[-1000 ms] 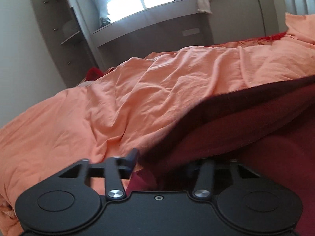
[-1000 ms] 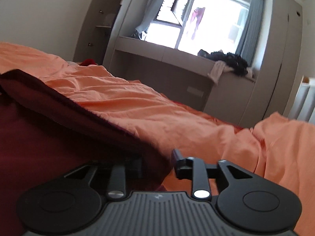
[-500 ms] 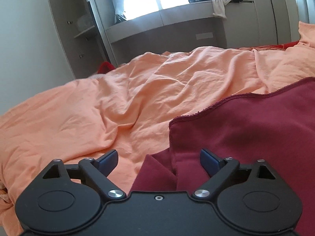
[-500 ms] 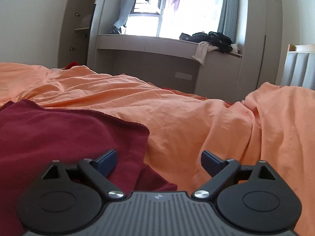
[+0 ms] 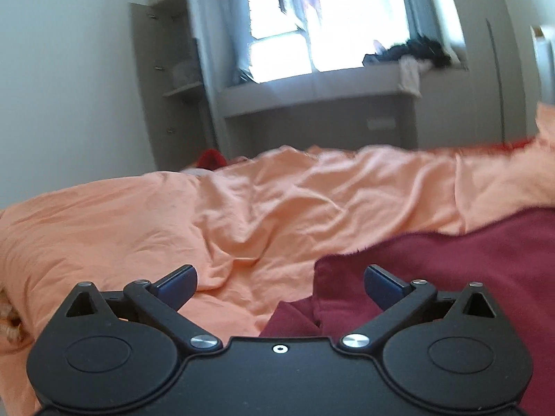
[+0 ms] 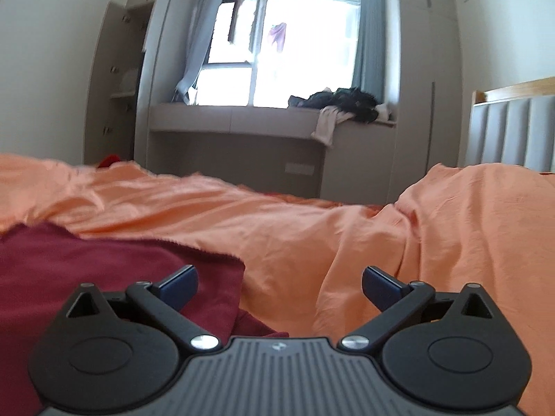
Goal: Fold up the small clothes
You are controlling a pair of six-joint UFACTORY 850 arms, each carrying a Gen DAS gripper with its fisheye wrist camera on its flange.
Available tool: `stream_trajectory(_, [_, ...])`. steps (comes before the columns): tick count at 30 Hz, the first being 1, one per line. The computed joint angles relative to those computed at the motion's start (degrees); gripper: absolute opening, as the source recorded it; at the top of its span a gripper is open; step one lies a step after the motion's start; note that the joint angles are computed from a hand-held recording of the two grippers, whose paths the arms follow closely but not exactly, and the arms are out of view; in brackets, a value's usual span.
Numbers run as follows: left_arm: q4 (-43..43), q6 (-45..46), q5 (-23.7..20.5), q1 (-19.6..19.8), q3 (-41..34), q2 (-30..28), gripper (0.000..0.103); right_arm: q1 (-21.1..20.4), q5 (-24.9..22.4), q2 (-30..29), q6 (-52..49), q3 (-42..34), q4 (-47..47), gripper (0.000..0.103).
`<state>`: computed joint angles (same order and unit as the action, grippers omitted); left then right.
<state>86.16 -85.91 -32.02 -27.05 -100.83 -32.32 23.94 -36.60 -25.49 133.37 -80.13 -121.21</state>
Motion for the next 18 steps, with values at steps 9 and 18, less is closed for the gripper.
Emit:
stream_trajectory(9, [20.4,-28.1,-5.4,-3.0,18.7,12.0,0.102,2.8,-6.3,3.5,9.1,5.3,-6.9,0.103])
stream_trajectory(18, [20.1,-35.6,-9.8,-7.2,29.6,19.5,0.102,6.7,-10.6,5.5,14.8,9.5,-12.4,0.103])
